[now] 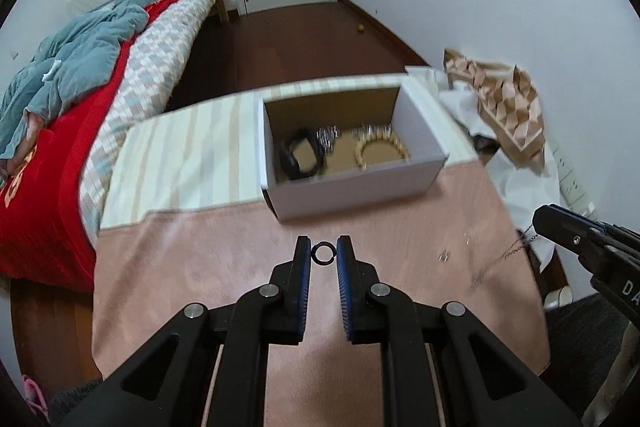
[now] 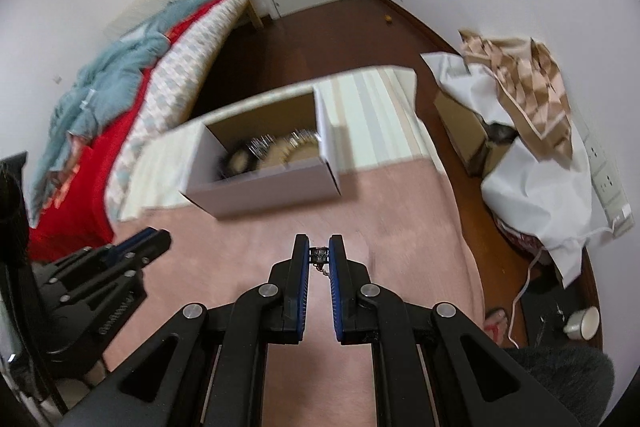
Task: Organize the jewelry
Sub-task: 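Carry the necklace and black ring into the white box and open both tools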
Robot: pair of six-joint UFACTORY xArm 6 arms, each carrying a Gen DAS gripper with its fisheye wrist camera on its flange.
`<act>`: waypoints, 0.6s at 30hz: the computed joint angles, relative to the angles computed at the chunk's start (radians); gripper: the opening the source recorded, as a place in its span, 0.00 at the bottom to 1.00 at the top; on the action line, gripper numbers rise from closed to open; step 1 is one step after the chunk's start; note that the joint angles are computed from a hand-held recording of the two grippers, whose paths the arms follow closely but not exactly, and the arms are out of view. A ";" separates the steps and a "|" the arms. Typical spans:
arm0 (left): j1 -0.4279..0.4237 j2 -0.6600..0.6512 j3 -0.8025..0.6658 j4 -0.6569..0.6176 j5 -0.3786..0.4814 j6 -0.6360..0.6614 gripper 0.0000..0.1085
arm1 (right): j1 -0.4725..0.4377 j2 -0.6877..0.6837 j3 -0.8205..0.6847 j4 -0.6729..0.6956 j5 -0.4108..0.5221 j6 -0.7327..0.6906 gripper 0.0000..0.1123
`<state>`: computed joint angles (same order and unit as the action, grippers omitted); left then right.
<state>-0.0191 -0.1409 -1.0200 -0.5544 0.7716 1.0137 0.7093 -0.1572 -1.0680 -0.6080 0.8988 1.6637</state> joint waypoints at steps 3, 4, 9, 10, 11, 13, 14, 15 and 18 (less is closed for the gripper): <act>0.011 0.023 -0.066 -0.019 0.034 -0.012 0.10 | -0.017 0.004 -0.056 -0.015 -0.011 -0.043 0.09; 0.014 0.033 -0.087 -0.022 0.045 -0.016 0.10 | -0.022 0.009 -0.071 -0.017 -0.015 -0.053 0.09; 0.028 0.110 -0.217 -0.030 0.091 -0.055 0.10 | -0.063 0.053 -0.185 -0.016 -0.049 -0.152 0.09; 0.028 0.127 -0.241 -0.029 0.098 -0.064 0.10 | -0.077 0.069 -0.212 -0.012 -0.056 -0.179 0.09; 0.027 0.145 -0.266 -0.027 0.102 -0.076 0.10 | -0.093 0.091 -0.248 -0.005 -0.060 -0.216 0.09; 0.025 0.187 -0.324 -0.021 0.114 -0.096 0.10 | -0.116 0.133 -0.310 -0.002 -0.053 -0.269 0.09; 0.021 0.217 -0.364 -0.016 0.123 -0.110 0.10 | -0.132 0.154 -0.335 0.014 -0.059 -0.298 0.09; 0.019 0.238 -0.393 -0.012 0.134 -0.119 0.10 | -0.148 0.173 -0.354 0.035 -0.071 -0.326 0.09; 0.009 0.321 -0.504 0.005 0.186 -0.165 0.10 | -0.191 0.240 -0.420 0.078 -0.076 -0.399 0.09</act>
<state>-0.0104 0.1800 -1.5237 -0.5493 0.9580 0.8487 0.5184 0.0823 -1.4876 -0.5296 0.8227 1.2651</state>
